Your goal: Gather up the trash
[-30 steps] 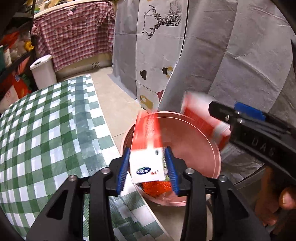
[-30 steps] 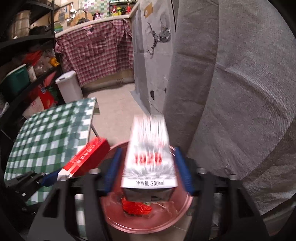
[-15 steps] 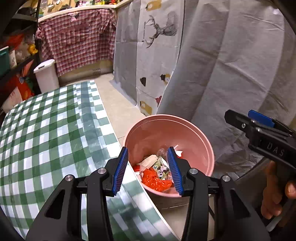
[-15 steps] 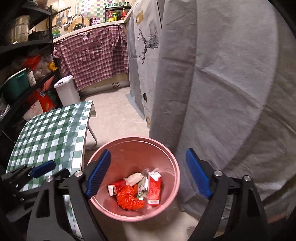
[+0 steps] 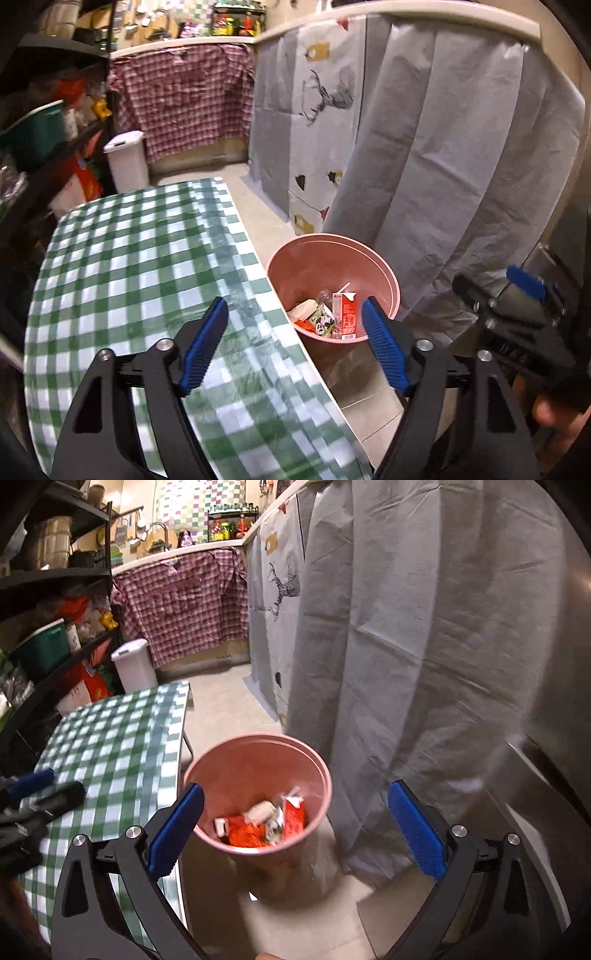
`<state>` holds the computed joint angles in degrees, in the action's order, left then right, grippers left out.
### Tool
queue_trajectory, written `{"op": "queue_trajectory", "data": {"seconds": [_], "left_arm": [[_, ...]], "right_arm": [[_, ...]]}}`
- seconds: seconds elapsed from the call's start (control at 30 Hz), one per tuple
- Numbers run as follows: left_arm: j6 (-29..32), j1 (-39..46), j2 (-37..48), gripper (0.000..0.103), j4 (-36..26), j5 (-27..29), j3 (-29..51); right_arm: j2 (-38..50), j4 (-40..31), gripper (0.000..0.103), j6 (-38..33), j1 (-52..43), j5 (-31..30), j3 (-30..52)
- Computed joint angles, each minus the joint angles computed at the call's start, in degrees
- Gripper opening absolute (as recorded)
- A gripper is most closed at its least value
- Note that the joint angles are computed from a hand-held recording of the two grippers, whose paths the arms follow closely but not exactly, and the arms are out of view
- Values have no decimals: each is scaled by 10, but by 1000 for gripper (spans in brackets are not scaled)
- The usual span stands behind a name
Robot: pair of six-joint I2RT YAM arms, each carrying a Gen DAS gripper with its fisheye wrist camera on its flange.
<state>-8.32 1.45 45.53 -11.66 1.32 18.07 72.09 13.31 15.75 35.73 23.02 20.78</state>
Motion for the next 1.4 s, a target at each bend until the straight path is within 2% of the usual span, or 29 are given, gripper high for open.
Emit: {"op": "queue_trajectory", "data": {"seconds": [0.03, 0.13, 0.27, 0.33, 0.4, 0.5, 0.67, 0.9, 1.17, 1.4], "left_arm": [[-12, 2, -35, 83, -27, -7, -6], [-37, -4, -126, 86, -77, -34, -41], [-43, 0, -170, 88, -86, -44, -89], [-48, 7, -159, 88, -78, -49, -98], [-36, 34, -160, 88, -72, -22, -102], [-29, 36, -168, 88, -69, -39, -109], [-34, 41, -150, 88, -53, -38, -110], [-34, 36, -157, 88, -50, -47, -114], [-34, 24, -178, 88, -57, -55, -118], [-35, 14, -163, 88, -47, -62, -116]], "right_arm": [[-22, -9, 98, 7, 14, 14, -14], [-60, -21, 98, 21, 56, 50, -43], [-36, -9, 98, 15, 83, 59, -43], [-23, -2, 98, 14, 87, 54, -41], [-5, 5, 98, 19, 86, 49, -36], [15, 14, 98, 24, 91, 50, -31], [34, 23, 98, 19, 114, 75, -26], [36, 24, 98, 25, 96, 51, -24], [34, 26, 98, 17, 96, 55, -25], [32, 25, 98, 21, 100, 58, -27]]}}
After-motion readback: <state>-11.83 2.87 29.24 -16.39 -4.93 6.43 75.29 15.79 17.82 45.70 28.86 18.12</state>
